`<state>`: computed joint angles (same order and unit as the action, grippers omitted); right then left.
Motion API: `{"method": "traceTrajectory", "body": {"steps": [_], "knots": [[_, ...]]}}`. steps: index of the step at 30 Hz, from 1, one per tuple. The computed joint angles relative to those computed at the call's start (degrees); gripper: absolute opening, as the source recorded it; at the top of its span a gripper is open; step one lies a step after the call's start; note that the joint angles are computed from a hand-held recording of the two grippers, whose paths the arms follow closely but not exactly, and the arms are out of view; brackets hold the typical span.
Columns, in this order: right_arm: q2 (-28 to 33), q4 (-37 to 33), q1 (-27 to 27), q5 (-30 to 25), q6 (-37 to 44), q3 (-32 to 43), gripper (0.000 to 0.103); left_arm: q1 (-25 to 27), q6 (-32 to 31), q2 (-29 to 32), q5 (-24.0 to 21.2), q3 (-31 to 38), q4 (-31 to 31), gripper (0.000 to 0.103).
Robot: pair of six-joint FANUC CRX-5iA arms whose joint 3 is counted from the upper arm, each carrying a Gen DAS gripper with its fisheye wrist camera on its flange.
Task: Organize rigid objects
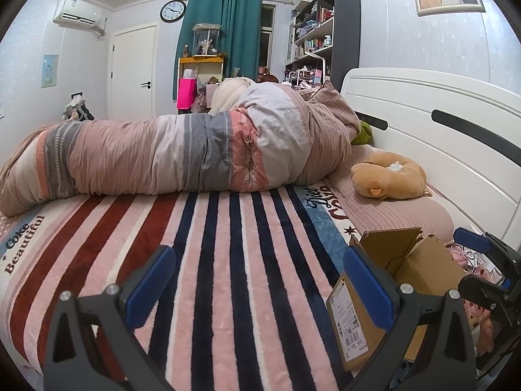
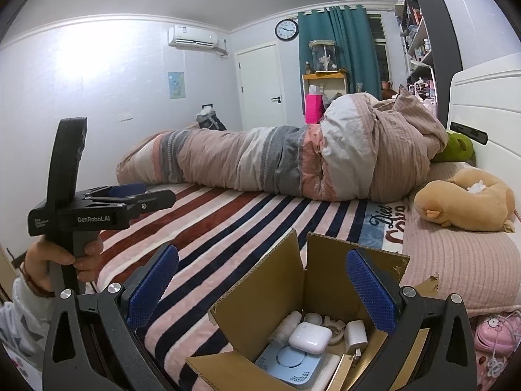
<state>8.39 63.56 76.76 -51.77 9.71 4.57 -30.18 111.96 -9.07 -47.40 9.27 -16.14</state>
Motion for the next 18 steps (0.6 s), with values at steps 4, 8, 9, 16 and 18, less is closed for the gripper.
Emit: {"method": "traceTrajectory", "body": {"steps": [4, 8, 9, 16, 18], "knots": [[-0.2, -0.1, -0.1, 0.4, -0.2, -0.2, 0.103, -0.1, 0.0, -0.1, -0.1, 0.1, -0.1, 0.103], [-0.3, -0.2, -0.1, 0.5, -0.2, -0.3, 0.103, -0.1, 0.1, -0.1, -0.1, 0.1, -0.2, 0.103], [-0.3, -0.2, -0.1, 0.6, -0.2, -0.3, 0.103, -0.1, 0.1, -0.1, -0.1, 0.1, -0.2, 0.103], [-0.2, -0.3, -0.1, 0.4, -0.2, -0.3, 0.103, -0.2, 0.3, -0.1, -0.2, 0.1, -0.4, 0.103], [-0.2, -0.3, -0.1, 0.5, -0.1, -0.3, 0.103, -0.1, 0.0, -0.1, -0.1, 0.1, -0.1, 0.103]]}}
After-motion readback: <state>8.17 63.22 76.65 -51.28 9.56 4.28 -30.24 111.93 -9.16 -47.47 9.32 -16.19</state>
